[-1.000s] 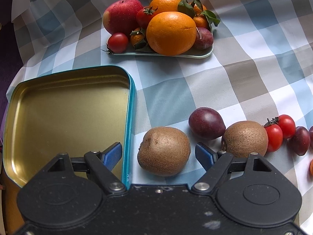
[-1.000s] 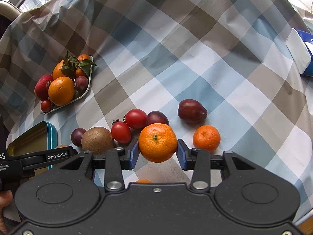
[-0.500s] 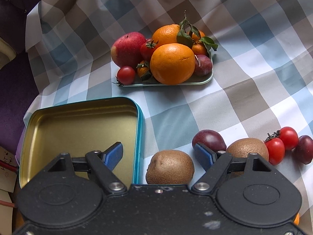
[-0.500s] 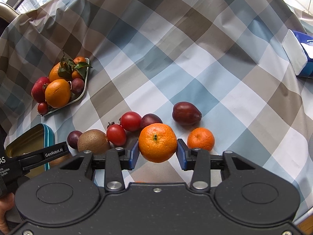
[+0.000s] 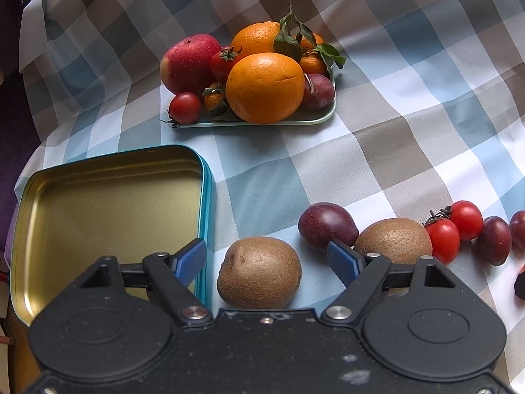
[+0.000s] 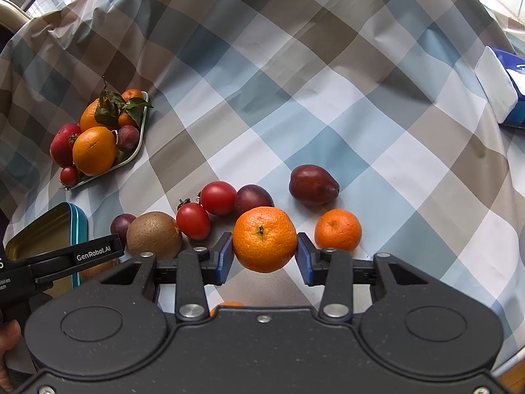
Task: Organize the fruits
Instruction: 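Reach the left tool to the brown kiwi and grasp it while the right tool lifts the tangerine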
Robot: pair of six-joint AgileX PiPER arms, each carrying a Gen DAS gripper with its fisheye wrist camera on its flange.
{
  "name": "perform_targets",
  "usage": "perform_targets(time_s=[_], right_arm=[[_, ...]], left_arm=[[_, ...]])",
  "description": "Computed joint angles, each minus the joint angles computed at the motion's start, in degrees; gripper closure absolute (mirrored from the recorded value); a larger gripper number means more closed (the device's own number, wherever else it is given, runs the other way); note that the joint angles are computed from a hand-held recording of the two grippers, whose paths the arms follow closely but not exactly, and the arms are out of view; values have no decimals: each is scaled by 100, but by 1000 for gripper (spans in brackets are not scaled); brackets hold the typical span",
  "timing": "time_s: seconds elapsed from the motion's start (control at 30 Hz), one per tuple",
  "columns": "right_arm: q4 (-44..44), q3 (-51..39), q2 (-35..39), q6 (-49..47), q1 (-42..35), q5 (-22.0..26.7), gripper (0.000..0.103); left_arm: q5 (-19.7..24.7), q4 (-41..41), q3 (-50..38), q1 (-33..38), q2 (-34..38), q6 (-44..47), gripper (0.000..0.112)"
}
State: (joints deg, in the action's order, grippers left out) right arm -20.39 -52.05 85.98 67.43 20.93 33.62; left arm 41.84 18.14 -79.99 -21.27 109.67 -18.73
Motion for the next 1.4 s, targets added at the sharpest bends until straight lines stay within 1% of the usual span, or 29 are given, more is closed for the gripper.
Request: perform_targets(time_s=[0.07,0.1,0.13,0.17,0.27,0.37,0.43,0.53,0.6,0.67,0.73,0.8,0.87,0.93,1.0,1.07,1.17,1.23,1.27,1.3,1.33,1.37,1.4], right_arm=[[10,-1,6,-25,10,-29,53],[27,-2,6,-38,15,-38,53],[59,-4,6,-72,9,-48,53],[119,0,5,-130,-8,-72,53],[270,6,1,-239,-57,-106,53],[268,2,-3,-242,-76,-94,53],[271,-1,-12,-252,-77,-94,53],[401,15,-72,-443,-141,-145,53],[824,84,-200,-873,-341,-292,53],[1610,165,-346,-1637,-654,-464,53],[1932,204,-444,-1889,-821,-519,53],[1766,189,-483,-1712,-819,-481,53],[1405,152,-474,-1388,-738,-401,53],[1284,123,-432,-1275,-692,-350,53],[1331,115,-391,-1315,-675,-346,53],[1378,97,-347,-1366,-636,-333,53],[1335,77,-330,-1369,-544,-342,53],[1264,59,-317,-1326,-489,-348,53],[1214,50,-313,-1290,-454,-346,53],[1185,45,-311,-1272,-433,-342,53],[1175,41,-310,-1267,-425,-339,53],[1178,43,-311,-1268,-419,-343,53],[1197,43,-313,-1277,-421,-348,53]], left_arm=[[-44,20,37,2,-5,-44,24],[-51,-181,30,56,-11,123,24],[8,-598,-32,141,19,470,25],[128,-786,-112,175,76,587,25],[55,-526,-21,49,39,500,26],[-13,-109,50,-85,76,227,25],[-30,-222,6,-11,106,197,24],[156,-575,-188,138,193,372,21],[203,-752,-173,174,120,599,22],[151,-952,-96,223,18,840,23],[161,-1080,-82,253,-21,987,23],[177,-1114,-93,261,-21,1025,23],[168,-1185,-69,267,-66,1125,23],[112,-1302,-32,290,-112,1278,23],[120,-1057,-62,233,-21,1090,22],[261,-635,-138,133,131,753,22],[205,-407,-71,57,156,679,21],[195,-407,-54,60,139,694,22],[198,-419,-54,71,127,689,23],[195,-408,-45,80,108,667,30],[169,-360,-12,86,61,596,34],[141,-403,13,123,9,607,43],[115,-501,34,172,-41,657,47]])
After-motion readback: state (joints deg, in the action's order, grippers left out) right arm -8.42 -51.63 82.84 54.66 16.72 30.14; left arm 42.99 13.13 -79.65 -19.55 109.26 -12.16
